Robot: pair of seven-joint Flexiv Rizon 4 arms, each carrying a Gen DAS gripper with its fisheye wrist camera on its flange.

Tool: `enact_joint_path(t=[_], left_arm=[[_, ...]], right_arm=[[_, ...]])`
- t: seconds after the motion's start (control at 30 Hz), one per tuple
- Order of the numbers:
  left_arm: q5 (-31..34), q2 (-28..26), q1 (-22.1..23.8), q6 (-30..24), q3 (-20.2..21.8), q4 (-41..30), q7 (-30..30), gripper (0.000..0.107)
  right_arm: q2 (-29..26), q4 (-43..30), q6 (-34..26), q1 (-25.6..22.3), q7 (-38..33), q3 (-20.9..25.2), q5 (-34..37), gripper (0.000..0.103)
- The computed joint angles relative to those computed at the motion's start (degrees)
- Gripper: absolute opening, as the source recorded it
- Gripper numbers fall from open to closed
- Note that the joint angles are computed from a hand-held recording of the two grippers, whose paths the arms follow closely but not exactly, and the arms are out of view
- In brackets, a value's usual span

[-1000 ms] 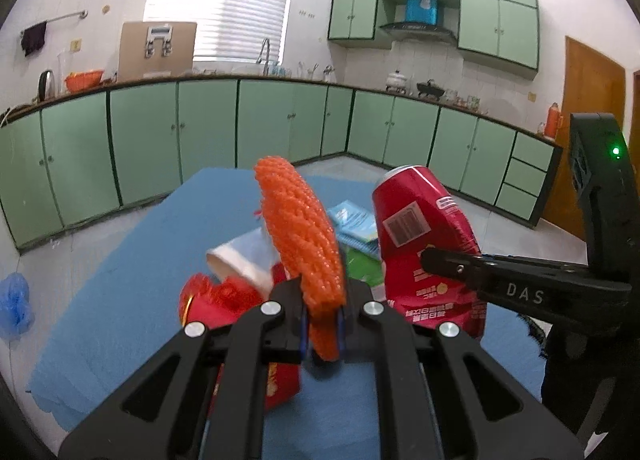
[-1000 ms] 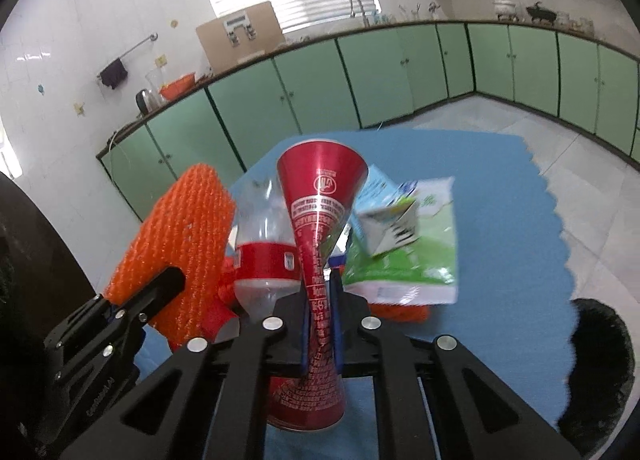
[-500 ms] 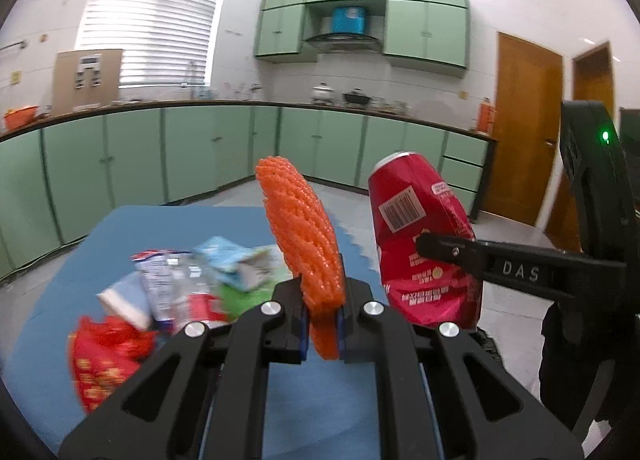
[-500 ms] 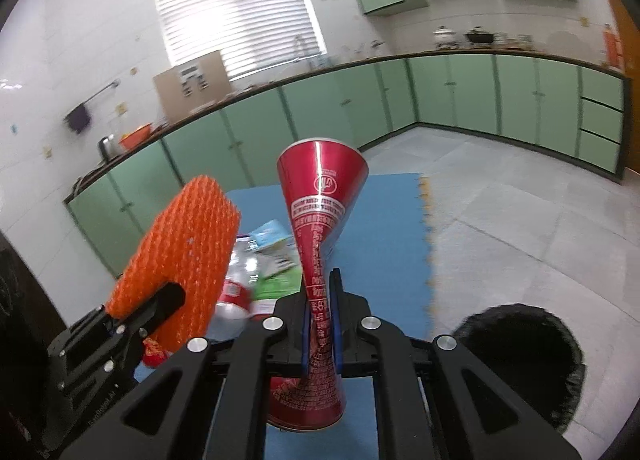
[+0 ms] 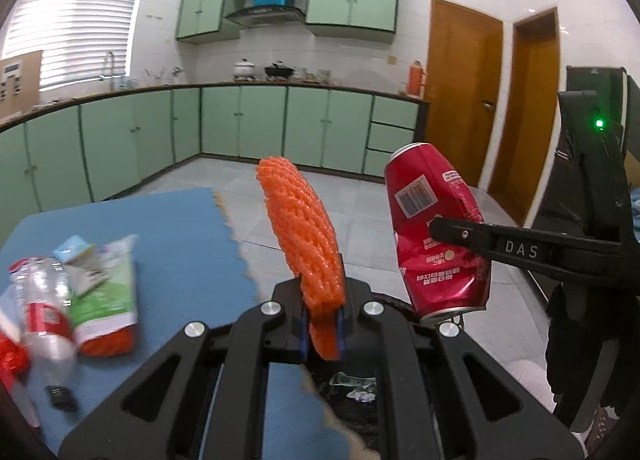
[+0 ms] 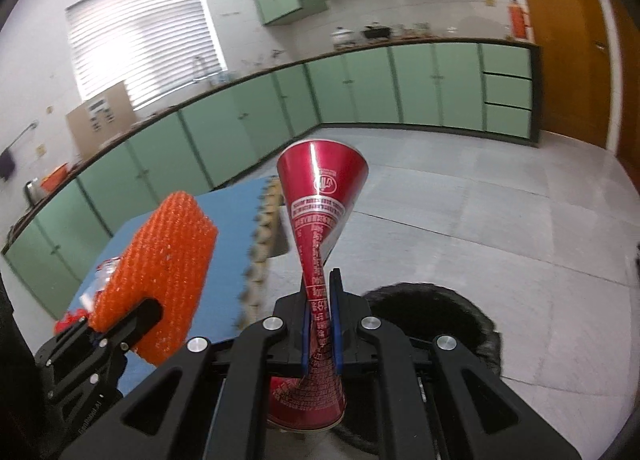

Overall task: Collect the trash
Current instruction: 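Lift the foam net and red can over the black bin and release both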

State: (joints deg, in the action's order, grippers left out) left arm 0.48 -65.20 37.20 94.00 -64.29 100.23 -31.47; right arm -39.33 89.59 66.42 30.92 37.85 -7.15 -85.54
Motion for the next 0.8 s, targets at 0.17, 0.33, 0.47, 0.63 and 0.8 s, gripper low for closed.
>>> enact_joint_path(t=[0.17,0.33,0.47,0.63,0.8], left_arm=[[-3.31,0.38,-6.62,-3.88,4.28,-4.37,0.47,0.008],[-8.27,1.63,-12.83,-8.94,9.72,-8.39,2.07,0.01],[-11.94,2.6,-16.81,-12.21,13.26,-11.4,3.14,0.029],[-15.63,3.06,-18.67,-13.33,14.54,-12.6,5.59,0.052],[-19.35,4.1,-18.88,-12.46,14.27,-11.93,7.84,0.056]], right_arm=[[0.97,3.73,-0.36,-1.79,0.91,-0.04,0.39,0.008],[0.46,5.74,0.66,-3.74,1.5,0.4,1.5,0.009],[0.59,7.91,0.45,-4.41,0.91,0.41,4.31,0.017],[2.19,11.24,0.01,-4.74,5.05,-0.13,2.49,0.03],[3.23,11.88,-2.27,-4.86,7.07,0.9,0.8,0.042]])
